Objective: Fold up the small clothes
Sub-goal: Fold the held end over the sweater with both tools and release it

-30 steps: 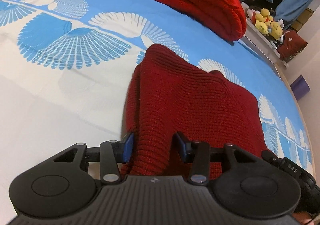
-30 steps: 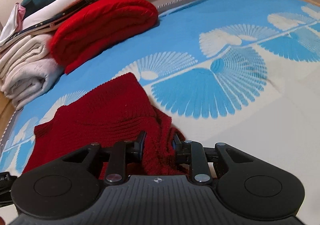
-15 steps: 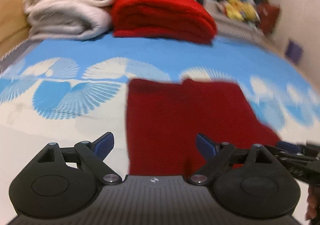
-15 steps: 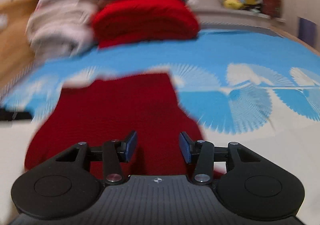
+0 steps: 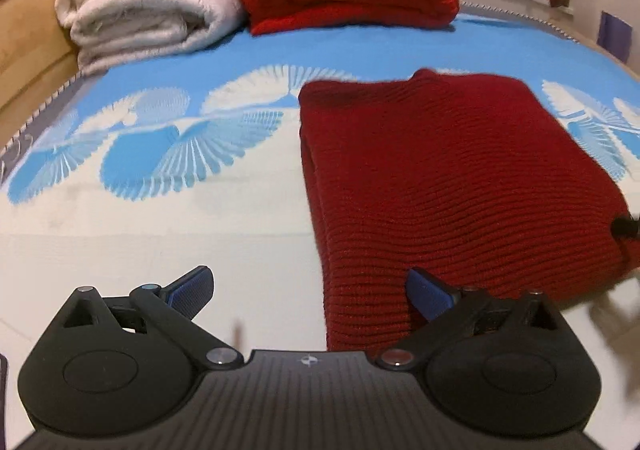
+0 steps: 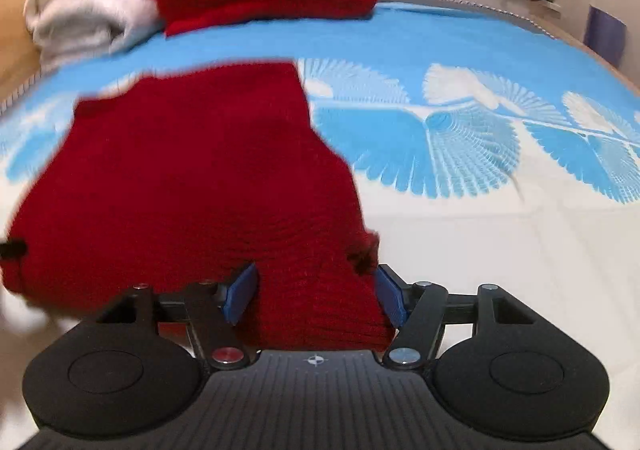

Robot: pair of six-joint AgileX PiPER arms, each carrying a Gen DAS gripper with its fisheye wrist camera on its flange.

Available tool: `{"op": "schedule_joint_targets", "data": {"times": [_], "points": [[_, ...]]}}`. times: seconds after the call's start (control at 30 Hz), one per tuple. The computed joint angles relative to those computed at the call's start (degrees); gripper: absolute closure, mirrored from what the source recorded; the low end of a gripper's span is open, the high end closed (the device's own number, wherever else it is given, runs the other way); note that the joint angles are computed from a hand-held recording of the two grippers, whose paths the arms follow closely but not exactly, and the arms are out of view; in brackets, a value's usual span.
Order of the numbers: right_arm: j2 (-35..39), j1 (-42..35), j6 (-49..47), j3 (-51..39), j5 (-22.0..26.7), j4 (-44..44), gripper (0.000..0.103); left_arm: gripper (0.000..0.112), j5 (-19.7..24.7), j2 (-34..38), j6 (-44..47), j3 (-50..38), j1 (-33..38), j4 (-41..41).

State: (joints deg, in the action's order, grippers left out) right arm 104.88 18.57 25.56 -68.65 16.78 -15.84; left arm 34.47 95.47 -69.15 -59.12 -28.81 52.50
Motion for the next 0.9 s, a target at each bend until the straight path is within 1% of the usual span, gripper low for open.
{"op": "schedule_joint_targets", "data": {"times": [0.03, 0.07, 0.1, 0.17, 0.2, 0.27, 0.33, 0.37, 0.4, 0.47, 0.5, 0.53, 0.57, 0.6, 0.63, 0.67, 0.7, 0.73, 0.77, 0.8, 0.83, 0.87, 0.9], "points": [[-1.65, 0.11, 1.57, 1.73, -2.24, -2.24, 0.036, 0.010, -0.18, -1.13, -0.51, 0.65, -0.76, 1.09], [-3.30, 0.60, 5.12, 2.85, -3.31, -6.76, 0.033, 0.010, -0.62, -2.15, -0.86, 1.18, -1.34, 1.85], [-4.62, 1.53, 10.47, 3.88, -3.68, -12.49, 0.031, 0.010, -0.92, -3.31, -1.07, 1.51, -2.18, 2.23], [-7.21, 3.37, 21.82, 5.90, -4.20, -23.57, 0.022, 0.010, -0.22, -5.35, -1.75, 1.46, -4.77, 2.84], [-8.39, 4.04, 27.17, 6.97, -4.70, -28.49, 0.022, 0.010, 0.92, -6.76, -2.36, 1.73, -6.52, 3.42], [-12.27, 6.61, 34.71, 9.65, -3.56, -33.99, 0.019, 0.010, 4.47, -8.94, -4.22, 2.16, -10.26, 4.16], [-16.28, 9.44, 39.95, 12.28, -1.71, -36.56, 0.015, 0.010, 9.94, -11.25, -6.01, 2.33, -15.07, 3.50], [-18.57, 10.40, 43.76, 14.51, -1.68, -39.54, 0.012, 0.010, 11.71, -13.03, -6.57, 3.34, -17.34, 3.26], [-21.05, 10.98, 49.33, 17.22, -2.08, -44.63, 0.010, 0.010, 13.87, -15.16, -7.95, 5.19, -20.00, 3.45], [-28.09, 15.29, 60.79, 24.43, 1.61, -53.25, 0.001, 0.010, 19.78, -18.62, -12.29, 8.73, -26.09, 2.83], [-31.62, 18.28, 66.52, 28.46, 4.32, -57.26, 0.001, 0.010, 21.88, -20.35, -15.05, 10.66, -28.75, 2.01], [-33.54, 20.50, 71.18, 31.07, 6.38, -60.13, 0.001, 0.010, 23.93, -22.03, -18.79, 12.87, -31.64, 1.28], [-35.83, 23.75, 74.28, 34.06, 9.72, -60.70, 0.001, 0.010, 26.06, -22.91, -22.48, 14.60, -34.63, 0.73], [-36.94, 27.32, 75.56, 35.70, 13.74, -58.98, 0.001, 0.010, 27.75, -23.36, -25.46, 15.98, -37.21, 0.42], [-37.04, 30.05, 74.80, 36.02, 17.11, -54.97, 0.001, 0.010, 28.96, -23.43, -27.66, 17.20, -39.41, 0.25], [-36.95, 31.96, 74.49, 35.59, 19.02, -51.45, 0.001, 0.010, 29.52, -23.17, -28.22, 17.82, -40.66, -0.07], [-37.66, 32.98, 75.06, 35.57, 18.98, -50.21, 0.001, 0.010, 29.42, -22.71, -27.62, 18.00, -41.21, -0.40], [-38.44, 34.00, 77.04, 35.77, 18.66, -51.27, 0.001, 0.010, 29.12, -22.74, -27.04, 18.30, -41.55, -0.14], [-38.90, 36.19, 81.30, 36.48, 19.71, -54.63, 0.001, 0.010, 28.82, -22.76, -27.48, 18.92, -42.06, 0.91], [-38.36, 38.98, 85.19, 37.65, 22.71, -59.19, 0.001, 0.010, 28.84, -22.62, -29.34, 19.77, -42.87, 2.63], [-36.02, 41.17, 86.80, 38.12, 26.34, -61.47, 0.001, 0.010, 28.77, -22.19, -31.17, 20.48, -43.35, 3.80], [-32.81, 41.08, 86.11, 37.24, 27.75, -61.46, 0.001, 0.010, 28.28, -21.86, -31.64, 20.84, -43.14, 4.15], [-31.76, 39.90, 83.13, 36.02, 26.88, -59.39, 0.001, 0.010, 27.13, -21.65, -30.74, 20.99, -42.02, 3.95]]}}
